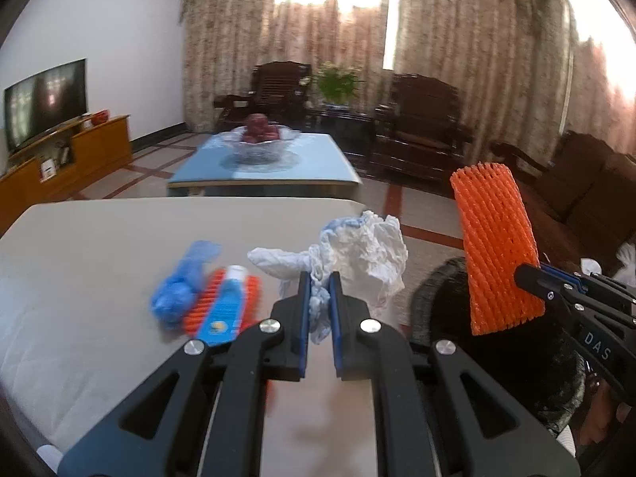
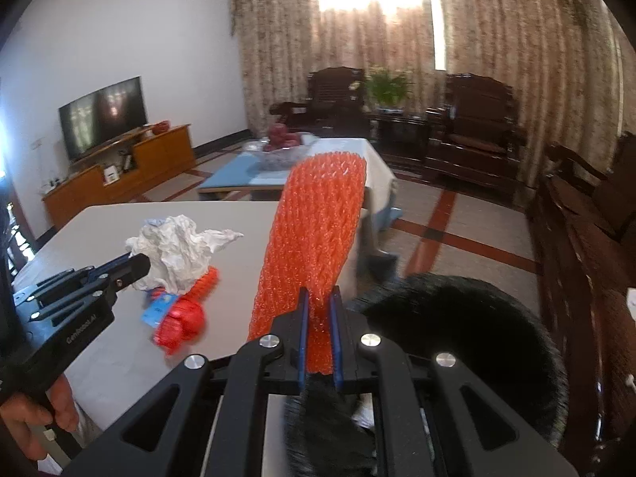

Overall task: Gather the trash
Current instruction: 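Carry the foam net and tissues over the bin and open both grippers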

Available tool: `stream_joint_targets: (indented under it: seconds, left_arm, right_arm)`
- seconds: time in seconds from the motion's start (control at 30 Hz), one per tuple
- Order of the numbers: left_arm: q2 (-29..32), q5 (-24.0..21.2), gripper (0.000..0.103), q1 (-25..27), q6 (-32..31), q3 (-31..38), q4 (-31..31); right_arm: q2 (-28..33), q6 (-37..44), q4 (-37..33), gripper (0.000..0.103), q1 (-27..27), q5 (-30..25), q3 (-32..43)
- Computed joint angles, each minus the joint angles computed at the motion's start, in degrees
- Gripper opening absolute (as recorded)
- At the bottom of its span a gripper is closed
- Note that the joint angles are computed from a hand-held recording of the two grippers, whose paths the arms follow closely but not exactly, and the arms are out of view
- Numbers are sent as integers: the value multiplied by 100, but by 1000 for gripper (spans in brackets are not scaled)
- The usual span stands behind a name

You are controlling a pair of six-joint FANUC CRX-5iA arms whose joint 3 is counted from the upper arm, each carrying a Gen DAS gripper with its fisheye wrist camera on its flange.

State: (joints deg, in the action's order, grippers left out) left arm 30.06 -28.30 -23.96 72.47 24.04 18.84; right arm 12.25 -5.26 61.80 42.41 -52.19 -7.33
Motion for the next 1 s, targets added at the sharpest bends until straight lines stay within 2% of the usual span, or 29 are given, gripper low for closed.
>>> stream_joint_targets:
  seconds: [0.43, 0.77, 1.0]
  left_arm:
    - [375, 166, 8, -611, -1642, -75, 1420]
    - [1005, -494, 10, -876, -1820, 629, 1509]
    - [1313, -859, 22, -938, -1666, 1059, 1329]
  right_arm:
    - [-773, -708, -162, 10, 12, -848, -1012]
    - [-1050, -800, -537, 10, -79, -1175, -1421]
    - [-1097, -871, -870, 15, -103, -1215, -1572]
